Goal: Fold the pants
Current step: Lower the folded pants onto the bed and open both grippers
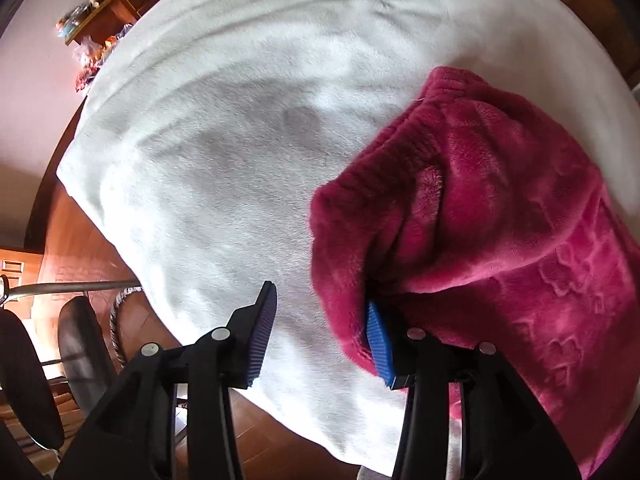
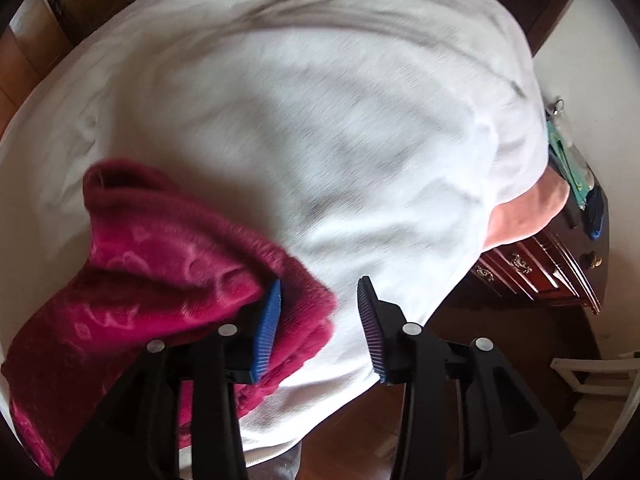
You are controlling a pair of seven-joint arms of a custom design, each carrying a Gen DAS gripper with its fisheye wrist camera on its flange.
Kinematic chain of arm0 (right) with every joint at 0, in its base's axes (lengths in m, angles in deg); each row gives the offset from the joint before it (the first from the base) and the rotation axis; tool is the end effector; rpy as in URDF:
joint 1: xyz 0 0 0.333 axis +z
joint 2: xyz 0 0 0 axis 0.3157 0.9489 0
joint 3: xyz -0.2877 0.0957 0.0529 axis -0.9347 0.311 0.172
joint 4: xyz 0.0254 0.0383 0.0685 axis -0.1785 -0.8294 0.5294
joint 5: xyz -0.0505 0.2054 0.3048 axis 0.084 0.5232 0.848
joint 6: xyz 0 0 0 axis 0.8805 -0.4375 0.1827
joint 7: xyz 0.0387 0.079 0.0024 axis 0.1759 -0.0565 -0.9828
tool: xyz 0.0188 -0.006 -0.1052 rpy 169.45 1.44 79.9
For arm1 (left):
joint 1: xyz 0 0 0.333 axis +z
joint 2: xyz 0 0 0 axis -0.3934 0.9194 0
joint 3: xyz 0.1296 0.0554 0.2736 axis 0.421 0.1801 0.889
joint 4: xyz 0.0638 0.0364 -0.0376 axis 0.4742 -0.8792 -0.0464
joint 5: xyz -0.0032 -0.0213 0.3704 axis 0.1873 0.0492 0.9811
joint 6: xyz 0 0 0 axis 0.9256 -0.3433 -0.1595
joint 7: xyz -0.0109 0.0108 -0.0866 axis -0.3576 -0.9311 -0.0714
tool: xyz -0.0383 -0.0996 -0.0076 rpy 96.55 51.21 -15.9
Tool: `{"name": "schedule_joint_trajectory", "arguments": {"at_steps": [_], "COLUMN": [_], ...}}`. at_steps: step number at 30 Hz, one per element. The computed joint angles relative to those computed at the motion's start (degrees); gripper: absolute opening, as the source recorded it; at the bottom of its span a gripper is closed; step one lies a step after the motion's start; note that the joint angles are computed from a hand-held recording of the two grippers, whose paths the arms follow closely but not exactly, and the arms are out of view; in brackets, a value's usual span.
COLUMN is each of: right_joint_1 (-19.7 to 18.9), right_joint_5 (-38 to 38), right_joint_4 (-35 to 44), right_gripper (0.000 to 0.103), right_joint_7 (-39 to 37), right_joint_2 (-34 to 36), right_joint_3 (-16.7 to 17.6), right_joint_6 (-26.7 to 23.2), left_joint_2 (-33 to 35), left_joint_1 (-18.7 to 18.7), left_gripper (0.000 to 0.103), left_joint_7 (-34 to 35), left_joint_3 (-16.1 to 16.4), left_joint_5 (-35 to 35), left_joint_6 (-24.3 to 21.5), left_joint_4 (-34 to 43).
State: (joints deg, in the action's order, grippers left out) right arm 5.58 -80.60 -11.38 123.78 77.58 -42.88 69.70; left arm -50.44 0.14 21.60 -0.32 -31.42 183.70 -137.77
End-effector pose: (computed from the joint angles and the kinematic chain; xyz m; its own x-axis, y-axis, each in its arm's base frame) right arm 0.4882 -0.2256 0.6763 -0.6501 -0.7585 0.0457 -0.7326 0.6097 -0.3027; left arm 0.3615 0.2222 0.5803 0.7334 -0.6733 -0.0933 -0.6792 -0.7202 -0.1415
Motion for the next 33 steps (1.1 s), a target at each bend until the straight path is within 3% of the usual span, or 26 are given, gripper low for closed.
{"name": "schedule_joint_trajectory", "arguments": {"at_steps": [5,7,9,11,14,18,22,25,27,33], "right_joint_1": [0.3,0.7,1.3,1.6,1.8,1.9,2.8,0.8,0.8,-2.3], "right_joint_5": [-2.3,-0.2,4.4,8.8,10.9,11.6,4.8,7.8,7.5,16.6], "right_joint_4": [0.9,1.8,3.2,6.1,9.5,16.3,18.4,17.6,14.8,5.0], "right_gripper": [0.041,0.049,0.070,0.074,0.074,0.074,0.074,0.074,0.074,0.074], "right_joint_7": [-2.5,-5.2,-8.6,-13.0,-17.6,-22.5,-17.0,-16.1,-17.7,-18.5], "right_joint_2": [-1.3,-0.9,0.5,3.2,7.8,15.0,18.6,17.7,15.3,5.3], "right_joint_3": [0.4,0.5,0.5,0.7,1.3,2.5,1.1,1.3,1.5,0.0], "right_joint_6": [4.3,7.2,9.2,9.7,10.4,6.6,6.4,7.0,9.1,12.5], "left_joint_2": [-2.8,-3.7,-4.1,-3.8,-4.7,-5.6,-6.6,-7.6,-8.0,-7.2], "left_joint_1": [0.1,0.0,-0.7,-1.5,-3.6,-5.9,-7.3,-8.1,-8.4,-9.6], "left_gripper": [0.044,0.044,0.044,0.044,0.044,0.045,0.045,0.045,0.045,0.045], "left_joint_7": [-1.7,-2.1,-2.0,-1.5,0.2,1.2,1.1,0.7,0.6,0.2], "left_joint_3": [-1.2,-1.8,-2.3,-2.6,-3.2,-4.1,-4.6,-5.0,-5.0,-5.6], "left_joint_5": [2.5,4.1,4.9,5.2,3.9,2.3,0.9,0.2,-0.1,-0.8], "left_joint_6": [0.4,0.2,0.4,1.0,1.1,0.8,0.1,-0.5,-0.7,-0.7], "left_joint_4": [0.1,0.5,1.3,2.2,2.6,2.1,0.5,-0.7,-1.3,-1.6]}}
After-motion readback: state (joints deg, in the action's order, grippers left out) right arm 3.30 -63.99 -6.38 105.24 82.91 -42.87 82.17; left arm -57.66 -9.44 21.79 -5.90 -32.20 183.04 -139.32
